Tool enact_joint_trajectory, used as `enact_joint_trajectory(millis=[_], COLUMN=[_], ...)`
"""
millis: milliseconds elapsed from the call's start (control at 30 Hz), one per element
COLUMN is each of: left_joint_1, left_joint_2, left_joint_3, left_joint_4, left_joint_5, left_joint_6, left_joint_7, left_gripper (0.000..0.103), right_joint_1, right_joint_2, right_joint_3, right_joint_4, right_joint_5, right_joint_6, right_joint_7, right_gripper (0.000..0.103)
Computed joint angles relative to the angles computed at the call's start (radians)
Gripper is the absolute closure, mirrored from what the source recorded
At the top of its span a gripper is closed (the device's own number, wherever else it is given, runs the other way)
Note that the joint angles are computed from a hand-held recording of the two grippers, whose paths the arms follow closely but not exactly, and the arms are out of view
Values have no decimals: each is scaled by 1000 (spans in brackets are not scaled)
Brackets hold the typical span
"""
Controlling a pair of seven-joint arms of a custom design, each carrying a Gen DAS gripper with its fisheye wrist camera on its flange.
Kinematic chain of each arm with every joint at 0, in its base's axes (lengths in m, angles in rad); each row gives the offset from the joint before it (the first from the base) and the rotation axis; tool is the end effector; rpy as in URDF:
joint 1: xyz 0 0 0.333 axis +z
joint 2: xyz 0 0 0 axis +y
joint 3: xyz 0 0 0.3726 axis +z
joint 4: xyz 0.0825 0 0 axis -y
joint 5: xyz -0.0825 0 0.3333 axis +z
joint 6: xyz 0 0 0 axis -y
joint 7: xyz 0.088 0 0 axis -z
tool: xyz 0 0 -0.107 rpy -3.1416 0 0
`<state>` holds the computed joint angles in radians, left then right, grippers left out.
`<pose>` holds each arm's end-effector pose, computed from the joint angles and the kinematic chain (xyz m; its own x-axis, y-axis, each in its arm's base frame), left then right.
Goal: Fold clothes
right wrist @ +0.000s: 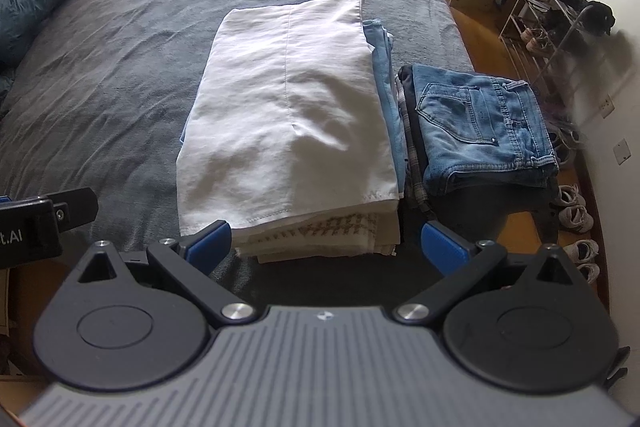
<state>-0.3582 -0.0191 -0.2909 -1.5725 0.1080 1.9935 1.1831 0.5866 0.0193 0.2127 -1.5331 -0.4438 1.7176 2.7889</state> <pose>0.4271 -0.3185 0.7360 -0.2927 -0.9546 0.0550 -0.8680 0.2411 -0.4341 0.3961 0.3478 0.7106 -0.3816 -0.9243 0.0053 -0.8256 0.3382 -0.4516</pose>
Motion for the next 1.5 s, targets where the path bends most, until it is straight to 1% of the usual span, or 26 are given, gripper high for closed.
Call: enact_joint_trajectory(millis=[900,1500], left_joint_1=[0,-18], left_joint_2=[18,19], left_joint_3=[4,-5], left_joint_4=[14,16], left_joint_5=[-52,-54], left_joint_6=[-34,-40], left_joint_7=[15,6], left_gripper=[0,0], right_joint_1=[8,-15], right_joint_2=[21,-18], right_joint_3=[-10,-2], right_joint_4=[26,-26], right_joint_5=[17,23], right_joint_6=[-34,-28], right_joint_7=[-11,-4], right_gripper=[1,1])
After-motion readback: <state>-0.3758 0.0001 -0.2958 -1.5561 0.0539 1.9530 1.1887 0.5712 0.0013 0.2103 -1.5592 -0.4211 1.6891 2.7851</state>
